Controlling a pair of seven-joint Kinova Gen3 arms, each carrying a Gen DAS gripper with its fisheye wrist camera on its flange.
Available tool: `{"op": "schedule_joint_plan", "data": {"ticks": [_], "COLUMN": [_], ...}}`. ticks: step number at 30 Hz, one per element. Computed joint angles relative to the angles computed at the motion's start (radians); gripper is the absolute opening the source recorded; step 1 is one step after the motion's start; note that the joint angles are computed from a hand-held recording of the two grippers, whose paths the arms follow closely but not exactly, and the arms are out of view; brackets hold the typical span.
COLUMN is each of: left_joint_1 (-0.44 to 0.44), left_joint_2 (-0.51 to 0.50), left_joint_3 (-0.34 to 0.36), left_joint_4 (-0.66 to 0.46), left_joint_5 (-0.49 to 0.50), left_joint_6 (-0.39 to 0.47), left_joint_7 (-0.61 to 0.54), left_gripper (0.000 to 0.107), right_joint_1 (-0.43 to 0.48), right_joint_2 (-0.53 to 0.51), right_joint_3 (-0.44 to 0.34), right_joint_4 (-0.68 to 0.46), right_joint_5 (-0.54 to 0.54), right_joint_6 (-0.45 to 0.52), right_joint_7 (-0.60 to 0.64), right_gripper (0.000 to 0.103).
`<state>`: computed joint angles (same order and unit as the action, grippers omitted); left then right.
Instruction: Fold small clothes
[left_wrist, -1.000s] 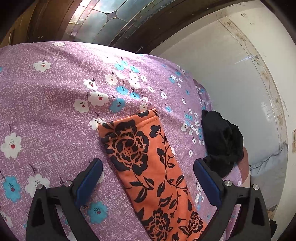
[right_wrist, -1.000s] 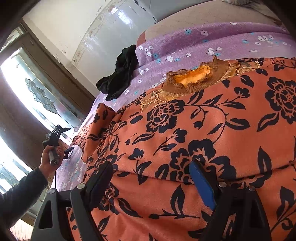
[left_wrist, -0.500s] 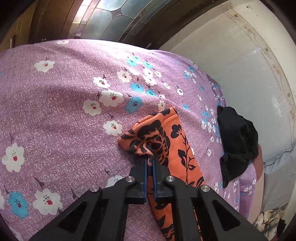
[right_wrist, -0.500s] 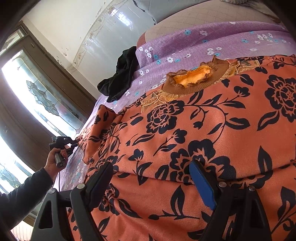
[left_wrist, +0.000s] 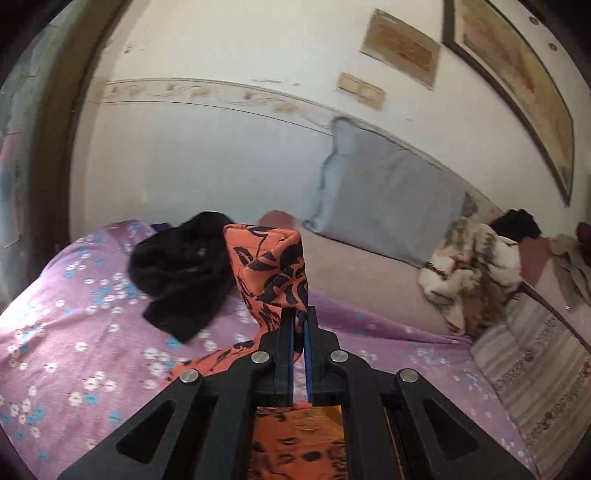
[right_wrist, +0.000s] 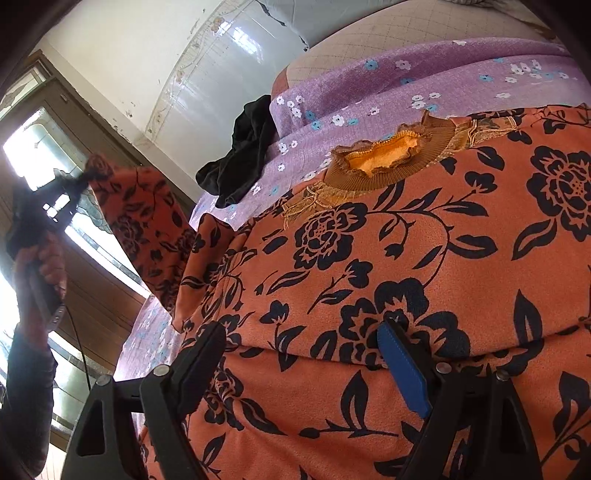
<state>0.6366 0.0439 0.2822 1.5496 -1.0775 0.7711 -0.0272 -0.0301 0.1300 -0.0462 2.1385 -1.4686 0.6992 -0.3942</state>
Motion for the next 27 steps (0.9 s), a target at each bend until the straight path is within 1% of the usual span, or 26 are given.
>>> {"op": "schedule_joint_plan", "data": {"ticks": [2,3,4,5,6,7,8,9,10,11,12,13,14,15,16,17,18,19,20,21,22,23,24,25,27], "left_joint_1": [0.071,0.087,0.085,0.072,0.06,0.055,0.041,0.035,0.041,0.053,0.066,0.086,0.105,0.13,0.163,0.195,0.227,0.241,0.237,0.225,0.229,0.222,0.203,0.17,0.139], "left_joint_2": [0.09,0.136,0.183,0.229,0.275,0.322,0.362,0.387,0.393,0.382,0.355,0.318,0.278,0.238,0.205,0.185,0.16,0.139,0.126,0.105,0.083,0.066,0.055,0.048,0.037], "left_joint_3": [0.006,0.023,0.054,0.1,0.146,0.193,0.235,0.26,0.265,0.252,0.221,0.175,0.129,0.082,0.036,-0.01,-0.053,-0.079,-0.094,-0.096,-0.116,-0.118,-0.1,-0.071,-0.052], "left_joint_4": [-0.093,-0.139,-0.184,-0.216,-0.246,-0.27,-0.289,-0.292,-0.285,-0.263,-0.227,-0.181,-0.135,-0.089,-0.053,-0.026,0.007,0.04,0.068,0.102,0.14,0.172,0.199,0.221,0.255], "left_joint_5": [0.01,0.039,0.08,0.12,0.161,0.194,0.22,0.231,0.241,0.258,0.282,0.304,0.321,0.322,0.316,0.302,0.294,0.291,0.29,0.297,0.302,0.297,0.285,0.277,0.274], "left_joint_6": [-0.032,-0.039,-0.052,-0.049,-0.029,0.006,0.047,0.088,0.128,0.153,0.161,0.153,0.14,0.14,0.156,0.177,0.203,0.224,0.232,0.235,0.223,0.215,0.212,0.206,0.185], "left_joint_7": [-0.058,-0.099,-0.14,-0.18,-0.221,-0.262,-0.302,-0.327,-0.335,-0.327,-0.302,-0.262,-0.221,-0.18,-0.14,-0.099,-0.058,-0.018,0.023,0.064,0.104,0.145,0.186,0.213,0.248], "left_gripper": [0.004,0.006,0.009,0.016,0.04,0.067,0.071,0.071,0.071,0.071,0.071,0.071,0.071,0.071,0.072,0.073,0.074,0.075,0.075,0.075,0.075,0.075,0.075,0.075,0.075], "right_joint_1": [-0.003,0.024,0.047,0.065,0.085,0.095,0.119,0.161,0.207,0.235,0.244,0.248,0.257,0.274,0.277,0.261,0.226,0.18,0.134,0.087,0.041,-0.005,-0.052,-0.098,-0.19], "right_joint_2": [-0.028,-0.051,-0.084,-0.127,-0.172,-0.212,-0.244,-0.268,-0.283,-0.294,-0.291,-0.278,-0.26,-0.242,-0.22,-0.196,-0.173,-0.148,-0.12,-0.088,-0.048,-0.015,0.016,0.049,0.1], "right_joint_3": [0.024,0.027,0.04,0.06,0.086,0.131,0.165,0.184,0.195,0.219,0.254,0.291,0.314,0.32,0.33,0.352,0.38,0.412,0.433,0.452,0.485,0.514,0.546,0.587,0.672], "right_joint_4": [0.001,0.014,0.032,0.057,0.083,0.104,0.117,0.124,0.124,0.121,0.107,0.092,0.075,0.056,0.034,0.011,-0.016,-0.049,-0.085,-0.121,-0.162,-0.198,-0.23,-0.253,-0.281], "right_joint_5": [0.035,0.034,0.03,0.033,0.038,0.06,0.098,0.139,0.18,0.22,0.258,0.279,0.284,0.281,0.27,0.254,0.241,0.233,0.234,0.238,0.243,0.26,0.287,0.303,0.328], "right_joint_6": [0.017,0.05,0.079,0.093,0.105,0.123,0.142,0.165,0.182,0.196,0.213,0.24,0.27,0.293,0.317,0.339,0.349,0.352,0.348,0.347,0.356,0.349,0.339,0.335,0.341], "right_joint_7": [-0.081,-0.119,-0.14,-0.145,-0.145,-0.16,-0.193,-0.222,-0.246,-0.272,-0.301,-0.315,-0.32,-0.325,-0.327,-0.326,-0.332,-0.354,-0.392,-0.433,-0.474,-0.514,-0.555,-0.596,-0.677], "right_gripper": [0.086,0.086,0.086,0.086,0.086,0.086,0.086,0.087,0.087,0.088,0.088,0.088,0.088,0.088,0.088,0.088,0.088,0.087,0.087,0.087,0.087,0.086,0.085,0.084,0.08]}}
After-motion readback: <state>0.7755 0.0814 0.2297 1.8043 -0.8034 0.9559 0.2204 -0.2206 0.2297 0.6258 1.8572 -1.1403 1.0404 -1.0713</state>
